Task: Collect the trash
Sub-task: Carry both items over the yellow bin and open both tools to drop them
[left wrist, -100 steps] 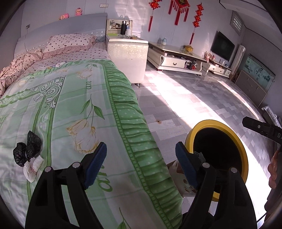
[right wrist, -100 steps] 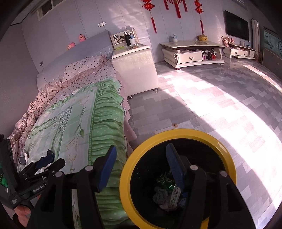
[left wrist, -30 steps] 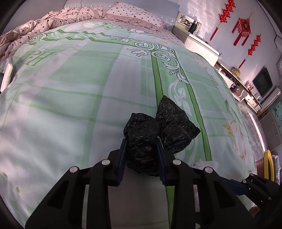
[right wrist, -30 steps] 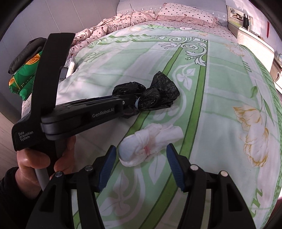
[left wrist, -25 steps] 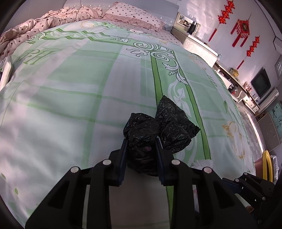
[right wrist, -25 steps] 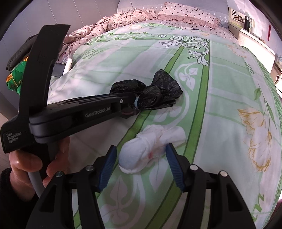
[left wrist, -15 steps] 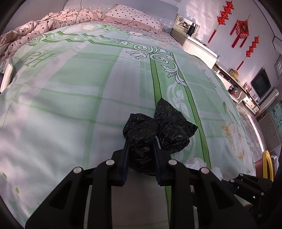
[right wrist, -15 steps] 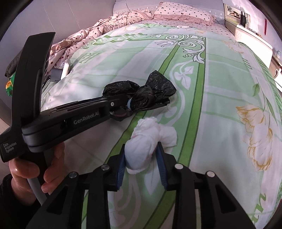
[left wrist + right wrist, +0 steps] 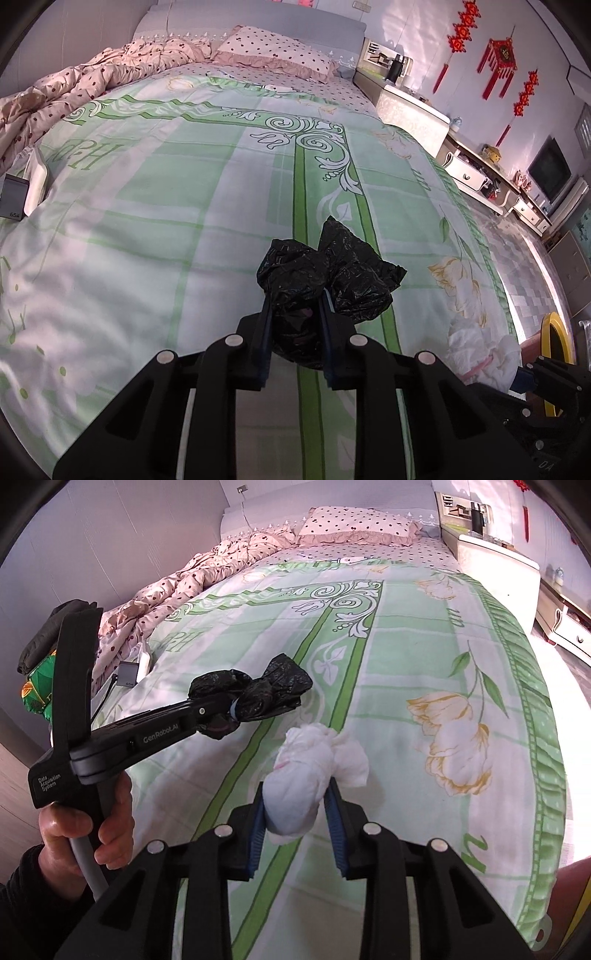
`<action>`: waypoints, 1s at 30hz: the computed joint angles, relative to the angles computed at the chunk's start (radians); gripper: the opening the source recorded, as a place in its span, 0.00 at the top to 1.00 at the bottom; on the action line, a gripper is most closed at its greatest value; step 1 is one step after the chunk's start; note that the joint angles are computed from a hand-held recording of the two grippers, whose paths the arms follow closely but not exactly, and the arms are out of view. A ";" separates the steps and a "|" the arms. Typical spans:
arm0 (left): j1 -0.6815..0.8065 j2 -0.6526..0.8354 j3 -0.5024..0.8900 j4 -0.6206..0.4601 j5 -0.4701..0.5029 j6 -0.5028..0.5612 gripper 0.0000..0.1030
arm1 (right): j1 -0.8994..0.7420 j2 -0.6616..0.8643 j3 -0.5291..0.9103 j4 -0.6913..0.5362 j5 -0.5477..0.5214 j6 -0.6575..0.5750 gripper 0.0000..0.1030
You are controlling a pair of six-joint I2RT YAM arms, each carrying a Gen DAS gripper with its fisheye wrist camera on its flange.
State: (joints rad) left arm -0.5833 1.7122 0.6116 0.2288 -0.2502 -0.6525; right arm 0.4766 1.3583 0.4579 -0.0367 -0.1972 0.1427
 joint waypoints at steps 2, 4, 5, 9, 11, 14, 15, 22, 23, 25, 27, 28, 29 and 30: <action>-0.047 -0.047 0.013 -0.057 -0.039 -0.017 0.80 | -0.052 -0.104 -0.024 -0.067 -0.024 -0.017 0.72; -0.096 -0.088 0.035 -0.115 -0.077 -0.038 0.80 | -0.118 -0.217 -0.041 -0.146 -0.057 -0.045 0.72; -0.121 -0.105 0.050 -0.145 -0.095 -0.048 0.80 | -0.148 -0.276 -0.047 -0.187 -0.066 -0.059 0.72; -0.225 -0.147 0.131 -0.265 -0.173 -0.085 0.80 | -0.330 -0.484 -0.031 -0.392 -0.159 -0.159 0.72; -0.278 -0.150 0.185 -0.324 -0.211 -0.103 0.80 | -0.447 -0.561 -0.008 -0.489 -0.224 -0.229 0.72; -0.348 -0.131 0.279 -0.403 -0.250 -0.129 0.80 | -0.660 -0.600 0.052 -0.625 -0.346 -0.366 0.72; -0.373 -0.117 0.318 -0.433 -0.265 -0.137 0.80 | -0.736 -0.599 0.078 -0.670 -0.388 -0.418 0.72; -0.512 0.011 0.577 -0.552 -0.315 -0.161 0.80 | -1.257 -0.475 0.263 -0.972 -0.627 -0.867 0.72; -0.527 0.035 0.616 -0.564 -0.319 -0.160 0.80 | -1.323 -0.444 0.291 -1.014 -0.651 -0.936 0.72; -0.559 0.089 0.701 -0.587 -0.321 -0.151 0.80 | -1.429 -0.384 0.340 -1.069 -0.682 -1.040 0.72; -0.587 0.146 0.789 -0.613 -0.325 -0.142 0.80 | -1.516 -0.312 0.382 -1.104 -0.702 -1.121 0.72; -0.599 0.176 0.832 -0.623 -0.323 -0.137 0.80 | -1.549 -0.280 0.401 -1.115 -0.707 -1.150 0.72; -0.610 0.203 0.872 -0.631 -0.317 -0.134 0.80 | -1.580 -0.249 0.418 -1.122 -0.712 -1.177 0.72; -0.619 0.230 0.912 -0.639 -0.310 -0.131 0.80 | -1.609 -0.220 0.434 -1.125 -0.716 -1.198 0.72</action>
State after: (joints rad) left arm -1.2022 1.9427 1.5234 -0.4102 -0.5600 -0.7833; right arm -1.1324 1.1387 0.8923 -1.1619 -0.9134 -1.0555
